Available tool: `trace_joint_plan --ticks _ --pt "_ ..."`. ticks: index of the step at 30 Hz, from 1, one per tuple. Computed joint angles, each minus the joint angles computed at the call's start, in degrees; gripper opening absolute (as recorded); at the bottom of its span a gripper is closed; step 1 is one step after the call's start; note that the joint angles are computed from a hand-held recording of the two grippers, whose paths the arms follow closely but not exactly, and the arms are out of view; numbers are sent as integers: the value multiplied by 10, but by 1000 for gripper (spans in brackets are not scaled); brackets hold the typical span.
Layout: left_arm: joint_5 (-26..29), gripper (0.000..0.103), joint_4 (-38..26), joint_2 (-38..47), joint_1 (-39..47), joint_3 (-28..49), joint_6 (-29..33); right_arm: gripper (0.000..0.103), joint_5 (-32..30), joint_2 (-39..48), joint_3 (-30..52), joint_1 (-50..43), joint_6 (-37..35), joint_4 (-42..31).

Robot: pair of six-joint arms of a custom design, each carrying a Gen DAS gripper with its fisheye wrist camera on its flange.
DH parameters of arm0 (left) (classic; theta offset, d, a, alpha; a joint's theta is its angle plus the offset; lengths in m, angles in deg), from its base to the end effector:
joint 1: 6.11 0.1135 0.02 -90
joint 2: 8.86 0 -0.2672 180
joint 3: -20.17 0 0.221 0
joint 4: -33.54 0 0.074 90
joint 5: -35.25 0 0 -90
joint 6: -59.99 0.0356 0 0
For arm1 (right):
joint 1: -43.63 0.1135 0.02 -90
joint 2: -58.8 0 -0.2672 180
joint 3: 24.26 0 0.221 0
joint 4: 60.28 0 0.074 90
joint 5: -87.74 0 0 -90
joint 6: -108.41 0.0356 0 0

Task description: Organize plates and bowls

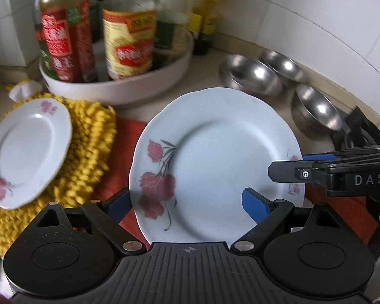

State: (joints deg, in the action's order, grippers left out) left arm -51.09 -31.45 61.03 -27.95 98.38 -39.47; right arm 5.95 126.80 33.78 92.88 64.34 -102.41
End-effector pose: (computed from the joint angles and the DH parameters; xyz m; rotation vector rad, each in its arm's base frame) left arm 0.1913 -0.0791 0.3049 0.3031 2.5656 -0.2881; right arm 0.1375 0.1517 0.2368 -0.0110 2.5449 0.5220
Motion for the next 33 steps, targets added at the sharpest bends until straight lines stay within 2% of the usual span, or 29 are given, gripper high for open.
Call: trace_joint_plan --ticks 6,15,19,22,29,33 --pt "-12 95 -8 -20 -73 -31 -31 47 39 -66 -35 64 86 -68" --pt "-44 93 -12 -22 -171 -53 -89 47 77 -129 -85 147 200 -132" --pt "-41 89 -9 -17 -186 -61 -101 47 88 -138 -90 168 222 -161" --pt "-61 90 -7 -27 -203 -60 -111 48 104 -146 -92 189 240 -188" --pt "-107 91 -19 -34 -233 -41 -133 48 195 -163 -58 257 275 -274" --pt "-137 94 -33 -37 -244 -36 -149 48 197 -164 -53 254 262 -269"
